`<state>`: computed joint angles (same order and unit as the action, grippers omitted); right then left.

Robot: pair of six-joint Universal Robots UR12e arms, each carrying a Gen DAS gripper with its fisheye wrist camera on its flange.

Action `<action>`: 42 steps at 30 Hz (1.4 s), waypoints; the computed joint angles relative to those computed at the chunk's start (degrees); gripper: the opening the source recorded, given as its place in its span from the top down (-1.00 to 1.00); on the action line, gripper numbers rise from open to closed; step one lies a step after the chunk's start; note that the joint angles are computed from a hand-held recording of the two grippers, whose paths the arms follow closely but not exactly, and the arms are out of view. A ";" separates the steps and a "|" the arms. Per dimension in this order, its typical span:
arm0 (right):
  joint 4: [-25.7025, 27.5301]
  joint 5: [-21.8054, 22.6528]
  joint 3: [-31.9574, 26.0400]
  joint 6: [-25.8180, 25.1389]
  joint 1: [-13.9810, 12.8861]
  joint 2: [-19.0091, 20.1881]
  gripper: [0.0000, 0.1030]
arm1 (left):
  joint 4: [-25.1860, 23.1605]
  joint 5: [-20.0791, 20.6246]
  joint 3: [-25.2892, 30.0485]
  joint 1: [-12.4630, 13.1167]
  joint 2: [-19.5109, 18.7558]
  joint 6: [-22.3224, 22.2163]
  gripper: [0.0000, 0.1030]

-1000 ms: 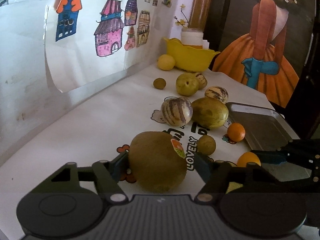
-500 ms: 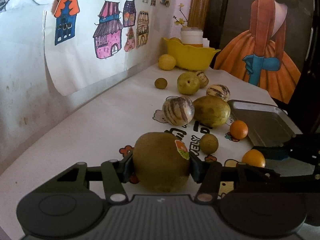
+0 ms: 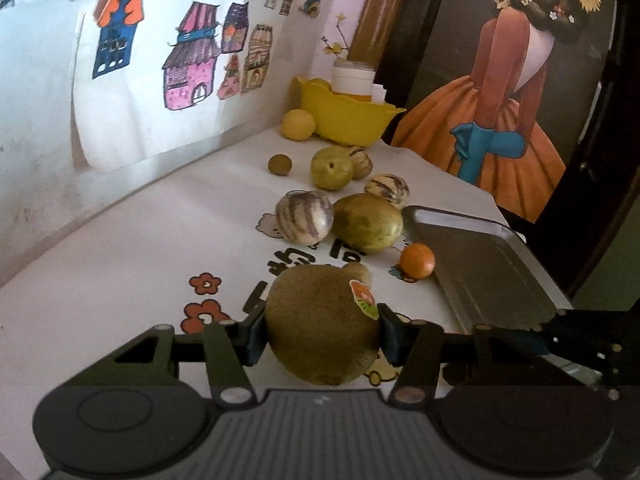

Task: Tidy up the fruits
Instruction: 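Carry the kiwi with the left tool while the right tool carries the orange over the tray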

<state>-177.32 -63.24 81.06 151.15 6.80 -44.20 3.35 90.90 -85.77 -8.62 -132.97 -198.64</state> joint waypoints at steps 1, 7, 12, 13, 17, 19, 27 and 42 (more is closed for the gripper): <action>-0.62 0.16 0.52 0.33 -0.20 -0.30 0.33 | -0.15 -0.14 0.18 -0.09 0.02 0.02 -0.15; -4.25 0.12 2.35 2.20 -1.49 -1.61 0.33 | -0.90 -1.95 2.58 -0.62 -0.68 1.25 -0.15; -6.38 -0.91 2.97 4.15 -2.53 -1.89 0.33 | -2.89 -4.44 6.36 -0.91 -2.33 1.62 -0.15; -6.55 -1.07 3.03 4.63 -2.74 -1.89 0.33 | -3.19 -4.65 7.13 -1.03 -2.68 1.92 -0.15; -7.15 -2.09 2.66 6.65 -3.52 -1.60 0.33 | -5.04 -6.43 11.21 -1.44 -4.51 2.71 -0.15; -7.42 -2.75 2.16 8.09 -3.92 -1.28 0.33 | -5.93 -7.13 13.49 -1.66 -5.60 3.25 -0.15; -6.69 -7.37 -1.54 12.07 -5.11 0.83 0.33 | -8.86 -7.16 24.78 -2.64 -11.68 6.95 -0.15; 0.34 -9.88 -14.52 6.21 -5.43 7.57 0.33 | -20.08 -9.96 36.79 -3.06 -18.39 7.49 -0.15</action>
